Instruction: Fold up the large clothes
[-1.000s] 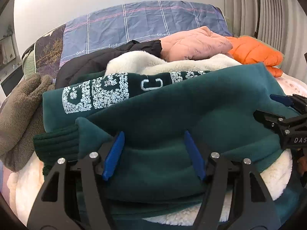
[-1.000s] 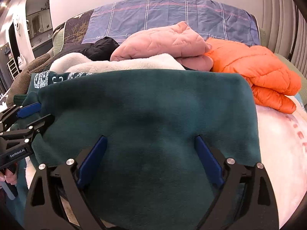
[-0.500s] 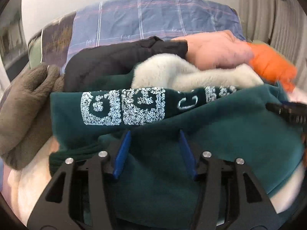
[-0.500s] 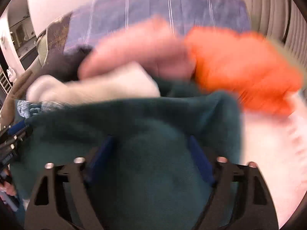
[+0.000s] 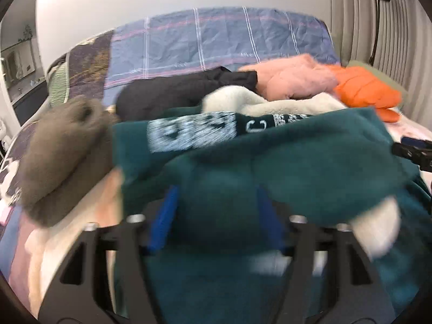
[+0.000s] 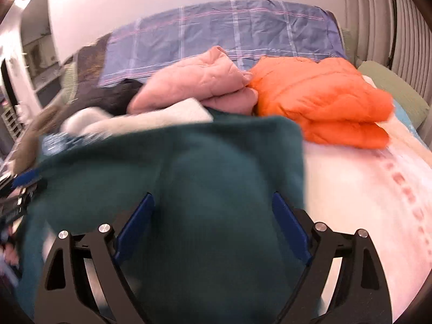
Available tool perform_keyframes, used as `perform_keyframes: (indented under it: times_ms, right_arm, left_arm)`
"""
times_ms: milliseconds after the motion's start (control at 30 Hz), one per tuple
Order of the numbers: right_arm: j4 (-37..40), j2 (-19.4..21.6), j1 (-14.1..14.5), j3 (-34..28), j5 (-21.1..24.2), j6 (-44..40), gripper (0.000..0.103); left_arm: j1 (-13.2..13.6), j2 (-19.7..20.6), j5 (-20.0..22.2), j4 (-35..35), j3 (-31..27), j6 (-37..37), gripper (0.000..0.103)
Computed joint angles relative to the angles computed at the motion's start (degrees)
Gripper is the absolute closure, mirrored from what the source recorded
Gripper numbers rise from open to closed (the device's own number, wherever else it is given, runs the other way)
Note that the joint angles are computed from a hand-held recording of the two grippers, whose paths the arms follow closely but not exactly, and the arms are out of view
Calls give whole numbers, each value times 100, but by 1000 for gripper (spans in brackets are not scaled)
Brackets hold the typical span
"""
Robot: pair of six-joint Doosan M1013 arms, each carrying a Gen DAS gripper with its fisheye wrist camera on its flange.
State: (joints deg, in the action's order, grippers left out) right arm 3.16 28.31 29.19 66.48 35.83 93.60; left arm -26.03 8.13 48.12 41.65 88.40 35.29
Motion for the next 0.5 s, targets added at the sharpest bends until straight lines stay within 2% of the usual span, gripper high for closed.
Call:
perform_keyframes:
  times_ms: [33,133,200,233,300,367,433,500]
  right_arm:
    - [-53,-259,-47,366,-62,-87,14]
    - [-14,-671,-199,975,-50,-88,14]
    - [524,-882,-397,1333,87,-147,16]
    - [942,-961,-512,1492,227,-269,22]
    - [1356,-1049,-613,1702,351,-384,30]
    - [1863,-1145,-699,1932,449,-668,39]
    - [2264,-1230,-746,2122,489,-901,40]
    - [2543,-1334,-761,2293,465,-1063,40]
  left_arm:
    - [-26,-176,-43,-16,173,-54,30]
    - [-64,-820,-192,-380,811,-118,29]
    - [-54,-1133,-224,-751,1149,-106,29]
    - [-37,-1300,-226,-1055,1346,-13,29]
    - [-71,-1477,-47,-1354,1600,53,29]
    - [-83,-1598,-61,-1672,1789,140,29]
    - [-78,-1715,-304,-2121,1992,262,29]
    - [-129,-1810,-572,-2202,2136,210,29]
